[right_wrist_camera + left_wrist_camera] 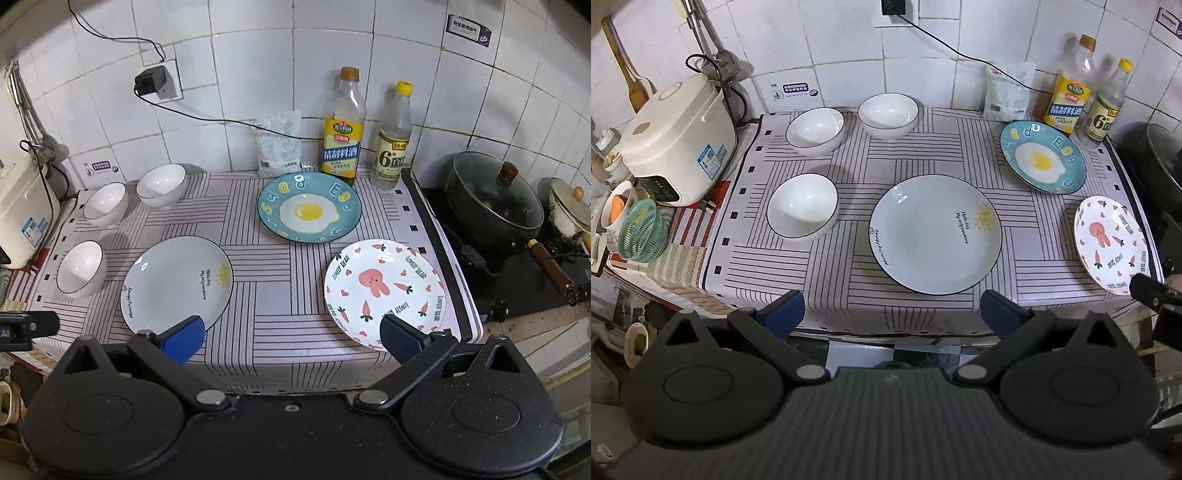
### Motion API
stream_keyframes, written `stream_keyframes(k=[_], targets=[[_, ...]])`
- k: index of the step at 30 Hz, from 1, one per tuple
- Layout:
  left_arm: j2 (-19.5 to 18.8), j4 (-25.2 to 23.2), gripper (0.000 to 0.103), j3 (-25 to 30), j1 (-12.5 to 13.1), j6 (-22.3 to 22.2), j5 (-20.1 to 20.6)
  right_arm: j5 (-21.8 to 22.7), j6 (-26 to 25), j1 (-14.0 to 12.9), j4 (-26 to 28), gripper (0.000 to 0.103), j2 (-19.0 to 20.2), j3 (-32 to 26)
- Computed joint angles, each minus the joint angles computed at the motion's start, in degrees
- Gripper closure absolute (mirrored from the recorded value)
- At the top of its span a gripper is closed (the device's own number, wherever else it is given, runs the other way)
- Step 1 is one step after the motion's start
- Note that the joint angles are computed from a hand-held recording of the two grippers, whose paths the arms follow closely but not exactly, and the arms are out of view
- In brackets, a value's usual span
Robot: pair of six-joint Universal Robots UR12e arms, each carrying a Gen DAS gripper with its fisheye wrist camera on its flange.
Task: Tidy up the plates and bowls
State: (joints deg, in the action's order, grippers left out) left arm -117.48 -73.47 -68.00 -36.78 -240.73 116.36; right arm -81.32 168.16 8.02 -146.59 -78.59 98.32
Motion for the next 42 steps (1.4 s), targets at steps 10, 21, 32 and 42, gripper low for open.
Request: stream_keyframes(k=[10,21,32,42], targets=[[0.4,-1.5,0.0,0.6,0.2,1.6,-1.2,0.3,0.2,-0.4,-1.9,0.001,0.0,-0.1],[1.4,-1.4,0.0,-0.3,0.1,2.5,-2.5,-3.3,-0.5,0.4,0.4,0.001,-0.6,-0.5],[1.9,1.0,0.002,-2.2,1.0,2.6,-5.1,-2.3,-2.9,0.8,0.3,0.0,-0.8,-0.3],[3.2,9.2,0.004,-7.0,2.4,5.1,-3.0,12.8,-6.4,-1.5,-18.0,0.0,1.5,3.4]])
